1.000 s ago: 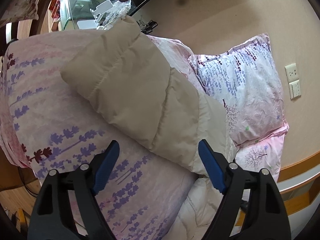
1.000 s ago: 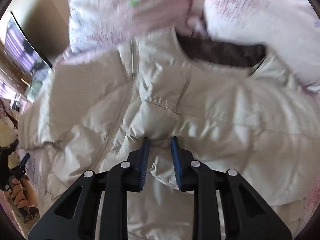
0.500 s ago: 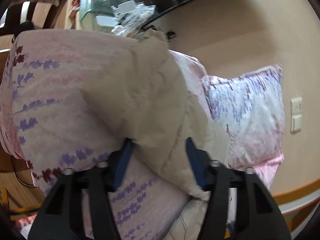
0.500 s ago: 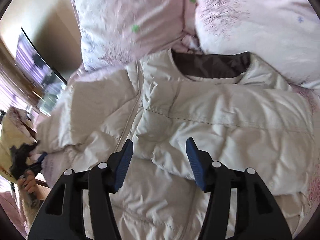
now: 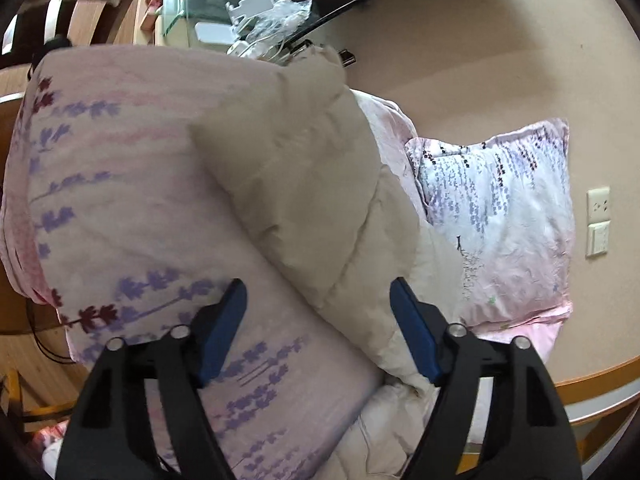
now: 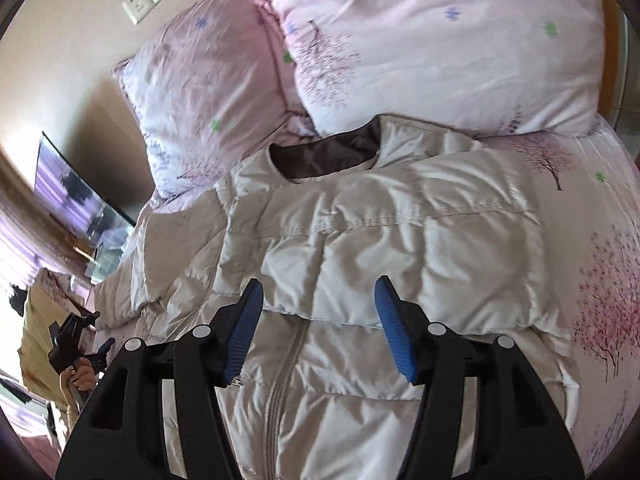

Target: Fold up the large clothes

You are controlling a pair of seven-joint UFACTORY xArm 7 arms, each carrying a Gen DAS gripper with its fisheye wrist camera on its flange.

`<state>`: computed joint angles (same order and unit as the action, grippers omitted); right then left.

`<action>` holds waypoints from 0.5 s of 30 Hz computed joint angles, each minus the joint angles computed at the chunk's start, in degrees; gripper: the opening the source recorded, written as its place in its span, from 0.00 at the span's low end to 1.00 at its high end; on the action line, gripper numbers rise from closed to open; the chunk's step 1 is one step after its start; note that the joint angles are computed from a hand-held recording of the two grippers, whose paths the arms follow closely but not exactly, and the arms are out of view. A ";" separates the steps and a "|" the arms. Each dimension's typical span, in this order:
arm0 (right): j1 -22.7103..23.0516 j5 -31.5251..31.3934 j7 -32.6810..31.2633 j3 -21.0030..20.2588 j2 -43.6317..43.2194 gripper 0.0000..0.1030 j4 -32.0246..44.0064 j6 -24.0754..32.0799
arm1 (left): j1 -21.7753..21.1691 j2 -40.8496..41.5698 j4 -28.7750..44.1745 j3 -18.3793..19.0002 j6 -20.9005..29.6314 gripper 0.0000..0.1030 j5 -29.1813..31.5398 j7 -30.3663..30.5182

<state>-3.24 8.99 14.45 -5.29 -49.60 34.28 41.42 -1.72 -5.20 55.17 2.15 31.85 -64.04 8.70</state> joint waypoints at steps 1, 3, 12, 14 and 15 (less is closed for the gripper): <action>-0.03 0.08 -0.06 -0.22 -0.51 0.58 -0.40 -0.02 | -0.19 0.50 0.48 -0.27 -0.73 0.72 0.00 -0.28; 0.05 0.32 -0.33 -0.64 -1.38 0.58 -1.23 -0.25 | -0.36 1.46 1.37 -0.69 -1.83 0.64 0.29 -1.15; -2.48 -0.90 0.05 -0.99 -5.74 0.58 -4.12 0.85 | 1.56 5.36 5.65 -1.86 -3.44 0.08 2.65 -3.93; -3.25 -1.41 0.03 -1.19 -6.56 0.58 -4.50 0.95 | 1.17 4.13 6.36 -2.38 -4.82 0.07 2.37 -1.75; -3.44 -1.54 -0.05 -1.34 -6.79 0.58 -4.58 0.98 | 0.76 3.30 6.91 -2.56 -5.32 0.06 1.55 0.09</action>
